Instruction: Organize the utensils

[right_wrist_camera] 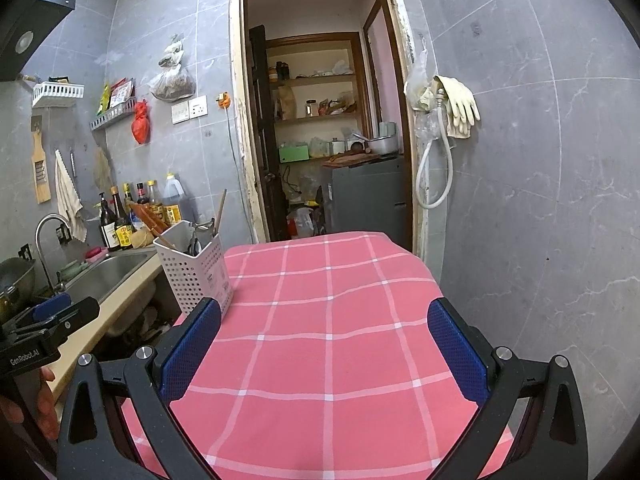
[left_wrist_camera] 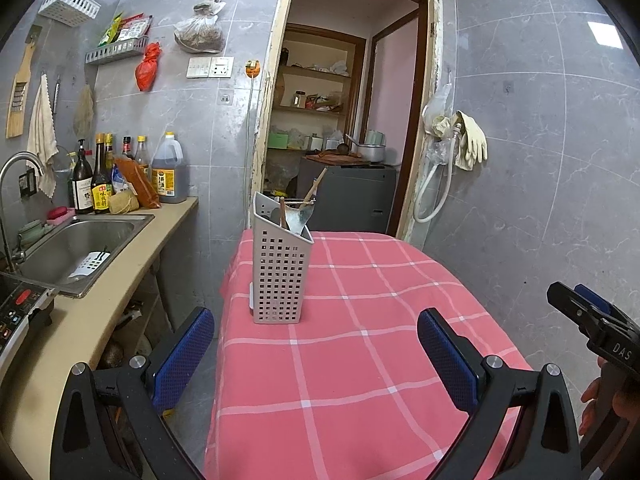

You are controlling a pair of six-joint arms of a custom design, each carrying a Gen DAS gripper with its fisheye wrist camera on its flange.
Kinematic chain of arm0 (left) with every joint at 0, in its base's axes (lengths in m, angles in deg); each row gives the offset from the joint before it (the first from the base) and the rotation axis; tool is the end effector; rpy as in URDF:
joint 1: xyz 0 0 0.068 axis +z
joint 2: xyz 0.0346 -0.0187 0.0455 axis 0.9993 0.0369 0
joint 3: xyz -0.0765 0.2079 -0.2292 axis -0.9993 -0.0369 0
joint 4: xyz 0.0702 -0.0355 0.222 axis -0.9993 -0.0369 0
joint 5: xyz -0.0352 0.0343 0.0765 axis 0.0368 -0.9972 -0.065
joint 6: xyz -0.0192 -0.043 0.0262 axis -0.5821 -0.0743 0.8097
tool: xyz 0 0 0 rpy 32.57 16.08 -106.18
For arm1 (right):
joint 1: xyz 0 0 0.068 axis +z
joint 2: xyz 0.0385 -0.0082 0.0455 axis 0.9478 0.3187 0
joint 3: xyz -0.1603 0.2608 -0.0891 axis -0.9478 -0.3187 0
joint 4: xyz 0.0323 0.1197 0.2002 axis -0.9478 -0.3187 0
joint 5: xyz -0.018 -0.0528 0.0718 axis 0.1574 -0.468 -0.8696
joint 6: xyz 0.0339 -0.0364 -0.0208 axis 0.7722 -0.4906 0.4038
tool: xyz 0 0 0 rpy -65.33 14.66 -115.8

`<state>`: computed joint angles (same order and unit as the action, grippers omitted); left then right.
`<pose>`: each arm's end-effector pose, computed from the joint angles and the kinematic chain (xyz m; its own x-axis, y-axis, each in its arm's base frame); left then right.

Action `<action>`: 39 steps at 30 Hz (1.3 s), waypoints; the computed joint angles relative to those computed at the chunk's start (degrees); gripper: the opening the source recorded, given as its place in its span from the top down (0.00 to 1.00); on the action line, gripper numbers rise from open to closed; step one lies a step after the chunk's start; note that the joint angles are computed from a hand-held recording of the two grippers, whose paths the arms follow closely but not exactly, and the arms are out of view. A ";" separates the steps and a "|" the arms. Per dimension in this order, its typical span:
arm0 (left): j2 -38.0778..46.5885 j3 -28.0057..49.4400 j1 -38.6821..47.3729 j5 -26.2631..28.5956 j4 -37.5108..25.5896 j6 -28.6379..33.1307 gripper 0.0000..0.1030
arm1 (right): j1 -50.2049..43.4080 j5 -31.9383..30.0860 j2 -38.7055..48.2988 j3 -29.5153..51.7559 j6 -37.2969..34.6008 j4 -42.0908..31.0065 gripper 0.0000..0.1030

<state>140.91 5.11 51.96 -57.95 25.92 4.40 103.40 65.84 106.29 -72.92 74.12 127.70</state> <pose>0.2220 -0.1442 0.1956 -0.3881 -0.0610 -0.9196 0.1539 0.9795 -0.1300 0.1973 0.1017 0.1871 -0.3176 0.1196 -0.9407 0.0483 0.9928 0.1099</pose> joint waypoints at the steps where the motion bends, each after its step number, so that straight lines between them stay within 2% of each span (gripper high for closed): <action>1: -0.01 -0.03 -0.02 0.02 0.05 0.01 0.01 | -0.07 -0.14 -0.05 0.17 -0.01 -0.27 0.01; 39: -0.19 0.40 -0.80 -0.64 -0.55 0.08 0.01 | -0.81 -0.91 -0.04 -0.36 -0.07 0.47 0.01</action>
<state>140.71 5.51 51.16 -58.59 25.38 4.48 102.58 64.93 106.25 -73.28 74.05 128.17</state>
